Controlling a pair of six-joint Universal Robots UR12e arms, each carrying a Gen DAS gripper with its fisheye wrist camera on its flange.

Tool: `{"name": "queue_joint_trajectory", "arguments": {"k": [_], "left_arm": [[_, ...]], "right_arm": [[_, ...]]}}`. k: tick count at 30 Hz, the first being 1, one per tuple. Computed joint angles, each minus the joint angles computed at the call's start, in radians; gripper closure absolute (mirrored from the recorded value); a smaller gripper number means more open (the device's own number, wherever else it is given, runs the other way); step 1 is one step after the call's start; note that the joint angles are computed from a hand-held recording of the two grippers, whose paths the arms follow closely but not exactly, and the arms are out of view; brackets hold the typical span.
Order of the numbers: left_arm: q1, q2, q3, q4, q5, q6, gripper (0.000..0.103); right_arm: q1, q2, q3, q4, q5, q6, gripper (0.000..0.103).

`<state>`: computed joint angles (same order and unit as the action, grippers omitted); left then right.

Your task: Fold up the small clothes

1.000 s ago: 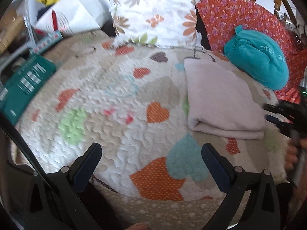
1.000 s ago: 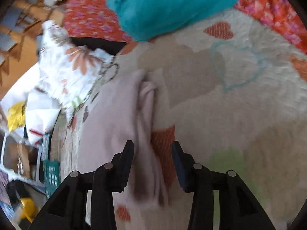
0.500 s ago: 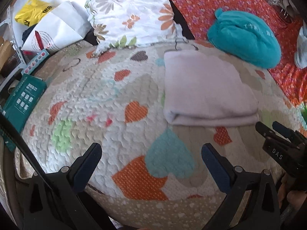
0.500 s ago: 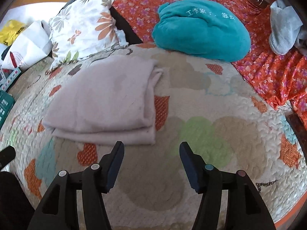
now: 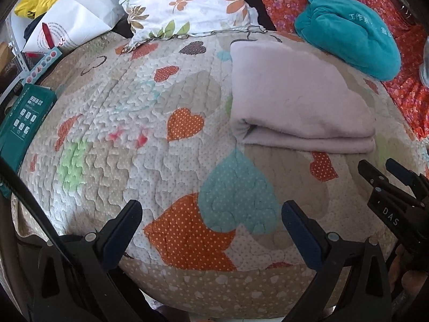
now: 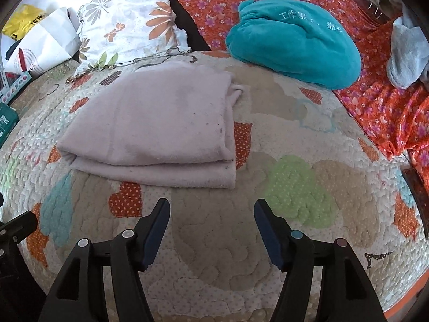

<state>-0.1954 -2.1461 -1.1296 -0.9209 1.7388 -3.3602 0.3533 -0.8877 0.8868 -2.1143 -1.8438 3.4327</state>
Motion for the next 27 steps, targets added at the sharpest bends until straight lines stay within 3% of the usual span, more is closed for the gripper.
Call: {"name": "queue_joint_trajectory", "arguments": {"k": [7, 27], "left_arm": [[0.007, -0.006, 0.006, -0.033, -0.021, -0.014, 0.000], [0.017, -0.011, 0.008, -0.061, -0.067, -0.032, 0.000]], "right_arm": [[-0.002, 0.005, -0.004, 0.004, -0.008, 0.017, 0.033], [0.015, 0.016, -0.014, 0.001, -0.035, -0.058, 0.029]]}}
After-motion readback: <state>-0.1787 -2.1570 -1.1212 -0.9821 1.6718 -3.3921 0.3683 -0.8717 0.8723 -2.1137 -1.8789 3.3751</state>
